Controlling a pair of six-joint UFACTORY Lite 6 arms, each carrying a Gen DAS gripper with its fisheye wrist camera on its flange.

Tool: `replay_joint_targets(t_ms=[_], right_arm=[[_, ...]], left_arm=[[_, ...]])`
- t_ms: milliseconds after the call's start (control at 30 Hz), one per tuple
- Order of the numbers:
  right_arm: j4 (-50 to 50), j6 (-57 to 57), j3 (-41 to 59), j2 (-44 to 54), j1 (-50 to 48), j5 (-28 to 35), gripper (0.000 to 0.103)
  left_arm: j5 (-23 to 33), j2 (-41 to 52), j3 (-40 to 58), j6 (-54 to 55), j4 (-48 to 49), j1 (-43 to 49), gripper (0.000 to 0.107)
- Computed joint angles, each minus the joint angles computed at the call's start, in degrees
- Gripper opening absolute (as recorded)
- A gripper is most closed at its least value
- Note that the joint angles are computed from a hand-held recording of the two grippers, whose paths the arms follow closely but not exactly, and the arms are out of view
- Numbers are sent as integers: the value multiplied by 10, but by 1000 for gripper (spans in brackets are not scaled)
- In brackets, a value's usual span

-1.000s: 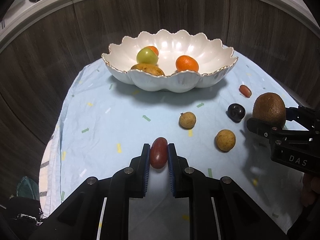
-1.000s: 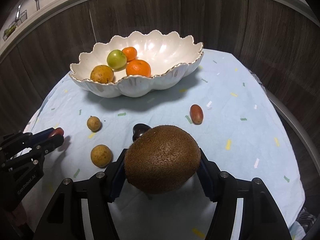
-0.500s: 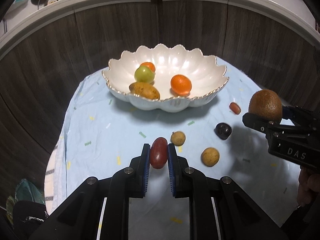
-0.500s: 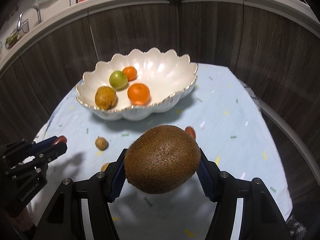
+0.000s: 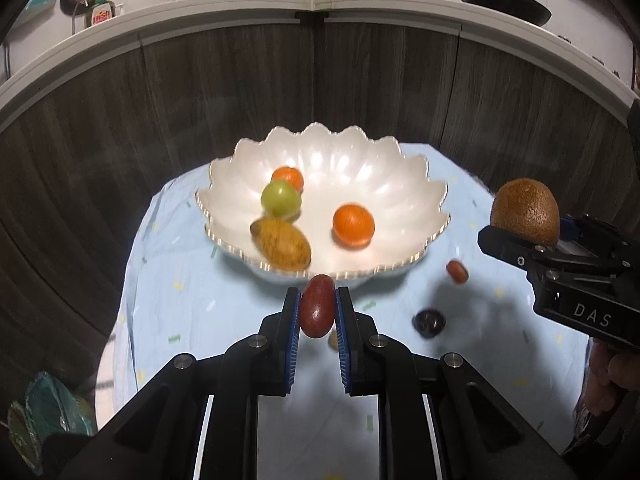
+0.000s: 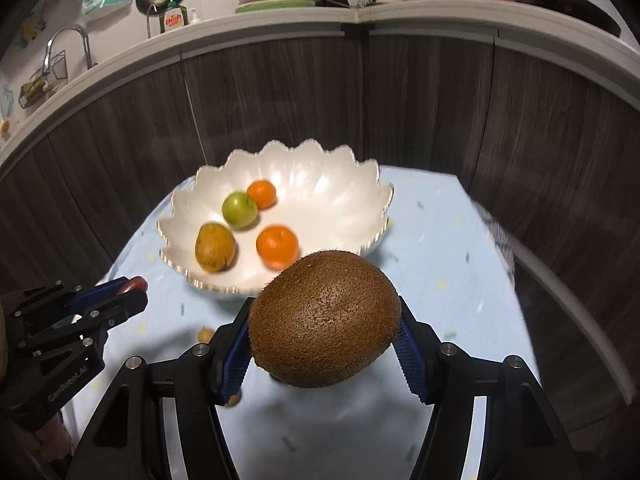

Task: Organize fruits
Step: 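Lift the red fruit and kiwi and carry both over the white bowl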

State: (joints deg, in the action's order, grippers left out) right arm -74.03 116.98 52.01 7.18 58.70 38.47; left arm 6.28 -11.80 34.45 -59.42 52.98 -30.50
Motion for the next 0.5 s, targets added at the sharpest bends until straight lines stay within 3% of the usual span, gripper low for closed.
replay_joint_targets(t_ms=[500], right_arm=[[40,-175,139,49,-110,-64,64]], left_arm=[[18,142,195,533,-501,53,18]])
